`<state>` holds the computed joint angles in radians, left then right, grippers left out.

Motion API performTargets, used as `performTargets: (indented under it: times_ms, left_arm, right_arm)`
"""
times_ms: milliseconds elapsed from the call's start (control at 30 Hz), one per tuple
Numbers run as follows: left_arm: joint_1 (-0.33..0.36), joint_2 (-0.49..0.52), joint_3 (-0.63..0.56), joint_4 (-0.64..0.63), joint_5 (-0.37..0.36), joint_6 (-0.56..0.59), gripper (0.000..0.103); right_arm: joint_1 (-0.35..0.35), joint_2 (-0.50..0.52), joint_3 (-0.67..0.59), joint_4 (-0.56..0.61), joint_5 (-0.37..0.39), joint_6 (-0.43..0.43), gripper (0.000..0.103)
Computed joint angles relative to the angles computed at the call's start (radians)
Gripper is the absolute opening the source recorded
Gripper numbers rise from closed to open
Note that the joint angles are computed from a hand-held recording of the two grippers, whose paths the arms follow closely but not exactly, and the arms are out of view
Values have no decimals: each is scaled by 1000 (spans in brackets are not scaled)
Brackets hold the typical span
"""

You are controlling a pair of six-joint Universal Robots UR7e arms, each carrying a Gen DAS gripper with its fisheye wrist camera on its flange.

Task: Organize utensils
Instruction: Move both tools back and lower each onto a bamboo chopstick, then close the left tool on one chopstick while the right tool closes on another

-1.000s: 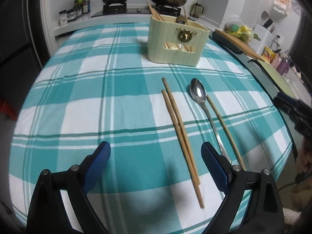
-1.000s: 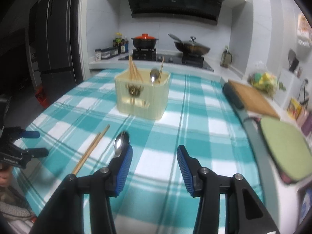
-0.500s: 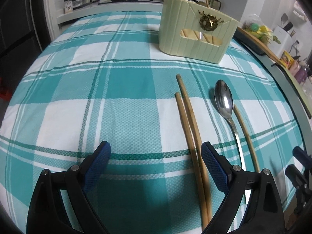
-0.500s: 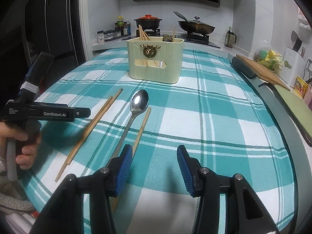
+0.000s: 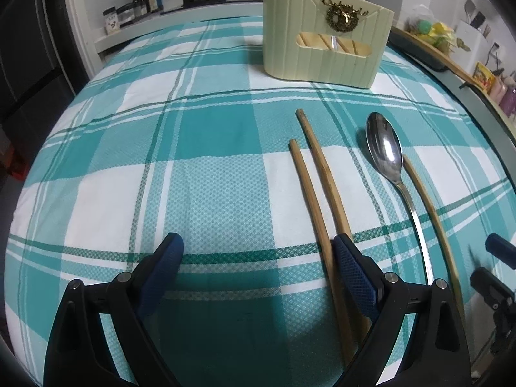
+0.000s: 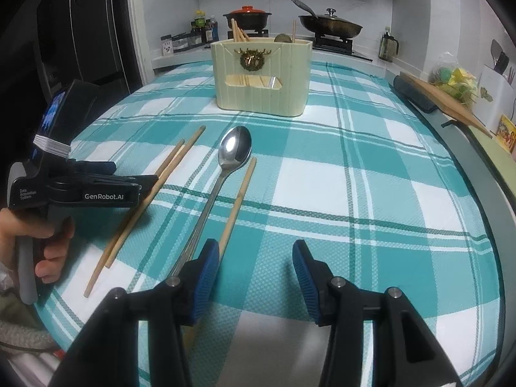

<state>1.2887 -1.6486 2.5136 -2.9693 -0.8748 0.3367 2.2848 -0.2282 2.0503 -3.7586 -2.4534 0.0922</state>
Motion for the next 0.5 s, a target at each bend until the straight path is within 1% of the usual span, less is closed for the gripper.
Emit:
performTargets:
  times_ms: [67, 133, 167, 200, 233, 267, 300, 333, 367, 400, 433, 467, 500]
  left_arm:
    - [-6, -16, 17, -2, 5, 2, 94]
    - [-12, -26, 30, -10, 8, 8, 91]
    - [-16, -32, 40, -20, 10, 16, 89]
    - [-20, -36, 45, -23, 9, 19, 84]
    - [-22, -43, 50, -24, 5, 22, 76]
    - [-26, -49, 56, -25, 3, 23, 72]
    - [-32, -54, 63, -32, 4, 27, 63]
    - [-38, -57, 72, -44, 7, 33, 53]
    - [-42, -60, 79, -52, 8, 37, 47]
    - [-49, -62, 86, -62, 15, 39, 36]
    - [-54, -63, 92, -70, 22, 40, 28]
    - [-56, -64, 95, -73, 27, 37, 26]
    - [-56, -67, 95, -72, 30, 33, 20]
  right_arm:
    - [-9, 7, -17, 30, 16, -1, 47]
    - [-18, 18, -39, 57, 33, -24, 46]
    - [-20, 23, -49, 70, 30, -29, 40]
    - [-24, 27, -58, 86, 28, -30, 30]
    - [-31, 28, -64, 101, 34, -29, 25]
    - [-36, 30, -67, 107, 41, -30, 20]
    - [-33, 37, -75, 99, 28, -42, 11]
    - [-31, 37, -77, 110, 15, -41, 9]
    - [-30, 35, -76, 110, 4, -35, 8]
    - [-33, 32, -70, 107, 1, -22, 8]
    - [-34, 29, -62, 99, -2, -11, 7]
    - [-32, 27, -56, 101, -20, 4, 6]
    - [-31, 24, -50, 106, -41, 18, 6]
